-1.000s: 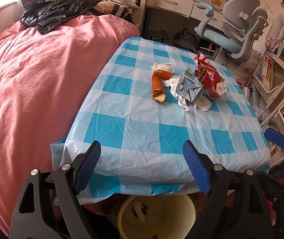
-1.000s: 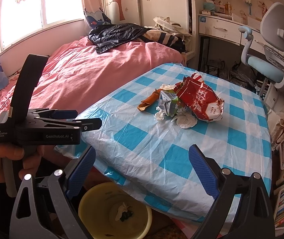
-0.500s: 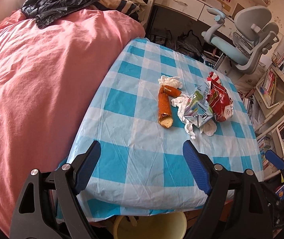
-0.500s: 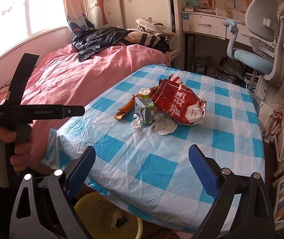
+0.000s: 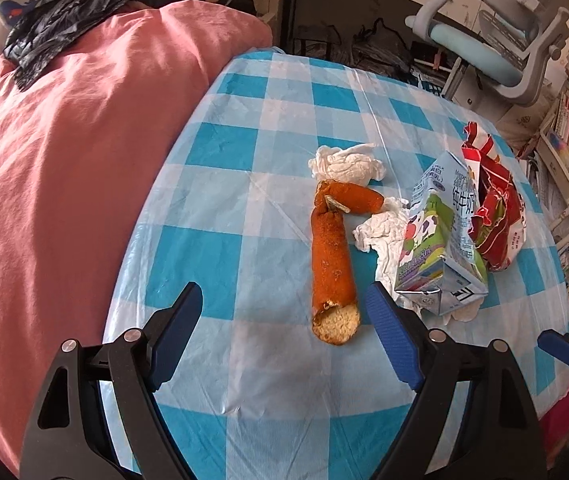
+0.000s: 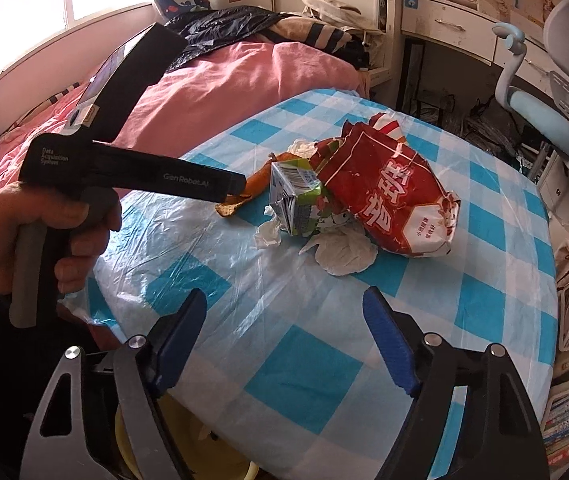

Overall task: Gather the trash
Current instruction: 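Grasp the orange bread stick with the left tool while the right tool grasps a white tissue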

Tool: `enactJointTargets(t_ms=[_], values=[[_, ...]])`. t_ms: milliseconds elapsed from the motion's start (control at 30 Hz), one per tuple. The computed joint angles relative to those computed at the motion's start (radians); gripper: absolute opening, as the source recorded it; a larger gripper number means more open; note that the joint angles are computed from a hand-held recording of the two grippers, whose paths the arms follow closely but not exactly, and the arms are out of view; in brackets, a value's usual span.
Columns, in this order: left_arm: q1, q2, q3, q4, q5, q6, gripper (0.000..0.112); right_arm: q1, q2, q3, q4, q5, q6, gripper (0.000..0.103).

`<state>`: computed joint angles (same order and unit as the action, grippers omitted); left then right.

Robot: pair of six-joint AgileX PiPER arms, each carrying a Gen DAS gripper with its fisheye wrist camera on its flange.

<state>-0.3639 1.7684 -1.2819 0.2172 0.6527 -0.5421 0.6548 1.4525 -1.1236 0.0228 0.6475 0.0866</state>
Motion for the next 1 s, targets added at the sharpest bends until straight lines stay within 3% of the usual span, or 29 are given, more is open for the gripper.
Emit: enactJointTargets(t_ms=[167,267,333,367,433,467,500,767,1000], values=[[-0.007,0.095,-0.107,0.008,0.038,0.048,0.078,-0.058,0.128,-0.103,0.046,0.016,-0.074,0.07],[-0.012,0.144,-0.168,-0.006,0.071,0.115,0.058,-0.091,0.197,-0.164,0.07,0.028,-0.103,0.066],[-0.013,0.157,-0.195,-0.026,0.086,0.174,0.027,-0.109,0.247,-0.211,0.082,0.046,-0.116,0.058],[-0.005,0.162,-0.209,-0.065,0.092,0.209,0.021,-0.121,0.27,-0.234,0.105,0.059,-0.138,0.053],[0.021,0.165,-0.226,-0.154,0.104,0.277,0.02,-0.13,0.312,-0.283,0.139,0.098,-0.162,0.026],[0.03,0.163,-0.227,-0.176,0.108,0.294,0.019,-0.123,0.318,-0.294,0.121,0.106,-0.149,0.022],[0.036,0.159,-0.225,-0.193,0.109,0.307,0.019,-0.119,0.319,-0.305,0.121,0.123,-0.153,0.01],[0.104,0.012,-0.074,-0.4,0.062,0.457,0.017,-0.077,0.202,-0.223,0.076,0.144,-0.085,0.007],[0.147,-0.144,0.092,-0.584,0.031,0.595,0.017,-0.132,0.042,-0.103,0.235,0.079,-0.084,0.007]])
